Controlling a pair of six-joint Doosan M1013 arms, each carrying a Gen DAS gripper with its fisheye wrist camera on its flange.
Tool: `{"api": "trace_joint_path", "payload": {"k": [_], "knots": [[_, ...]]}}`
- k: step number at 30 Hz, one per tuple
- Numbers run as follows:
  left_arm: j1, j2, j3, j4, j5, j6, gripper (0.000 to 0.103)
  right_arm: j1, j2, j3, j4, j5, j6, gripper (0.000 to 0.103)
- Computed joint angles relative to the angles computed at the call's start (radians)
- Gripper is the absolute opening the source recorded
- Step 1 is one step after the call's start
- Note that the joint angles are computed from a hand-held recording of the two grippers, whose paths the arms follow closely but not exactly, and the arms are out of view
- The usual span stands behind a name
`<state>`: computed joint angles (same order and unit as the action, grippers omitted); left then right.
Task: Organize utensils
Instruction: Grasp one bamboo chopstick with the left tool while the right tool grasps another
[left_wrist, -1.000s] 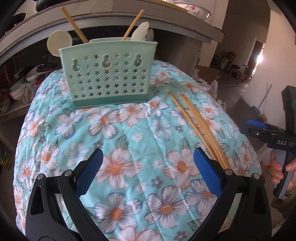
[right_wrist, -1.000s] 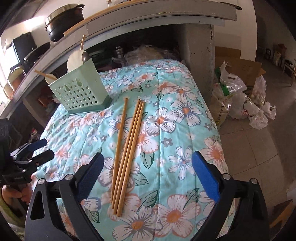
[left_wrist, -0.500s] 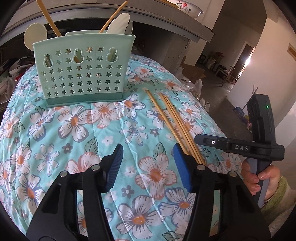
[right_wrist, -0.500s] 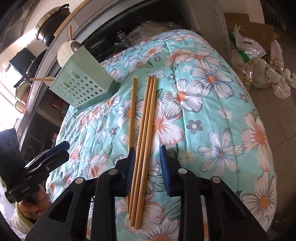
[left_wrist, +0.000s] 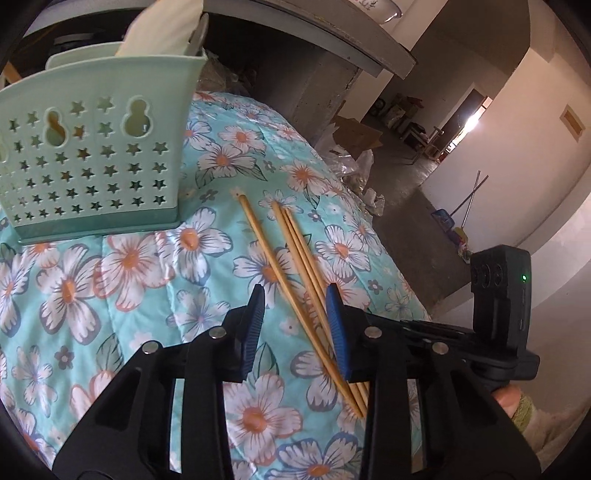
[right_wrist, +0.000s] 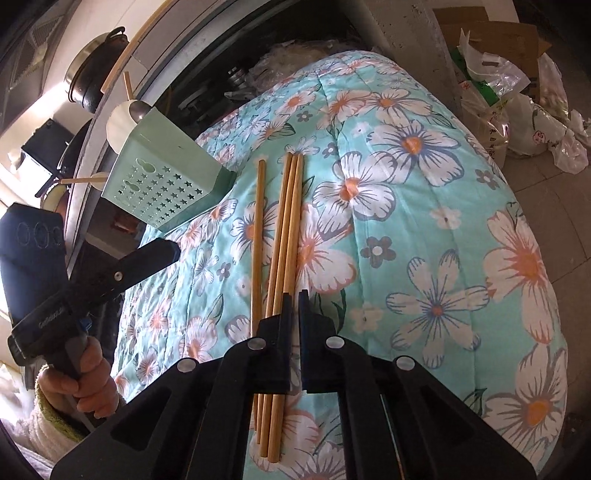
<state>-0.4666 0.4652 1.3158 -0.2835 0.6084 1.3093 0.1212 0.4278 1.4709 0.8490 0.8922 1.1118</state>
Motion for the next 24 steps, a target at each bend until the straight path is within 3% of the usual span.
{"api": "trace_joint_path", "payload": {"k": [8,11,13,16,24], "knots": [[0.017,0.104,-0.105,-0.109,0.107,-0.024,0.031,-0.012,0.000,0.006,0.019,0.016,0.002,0.004],[0.022,0.117,-0.109,-0.123,0.114,-0.057,0.026,-0.018,0.001,0.008,0.025,0.024,0.008,0.004],[0.024,0.119,-0.105,-0.126,0.110,-0.076,0.015,-0.022,0.003,0.009,0.043,0.037,0.005,0.004],[0.034,0.111,-0.085,-0.164,0.094,-0.075,0.009,-0.029,0.009,0.006,0.079,0.066,-0.004,0.006],[0.037,0.072,-0.038,-0.159,0.065,-0.120,0.007,-0.024,0.034,-0.014,0.102,0.126,0.009,0.009]]}}
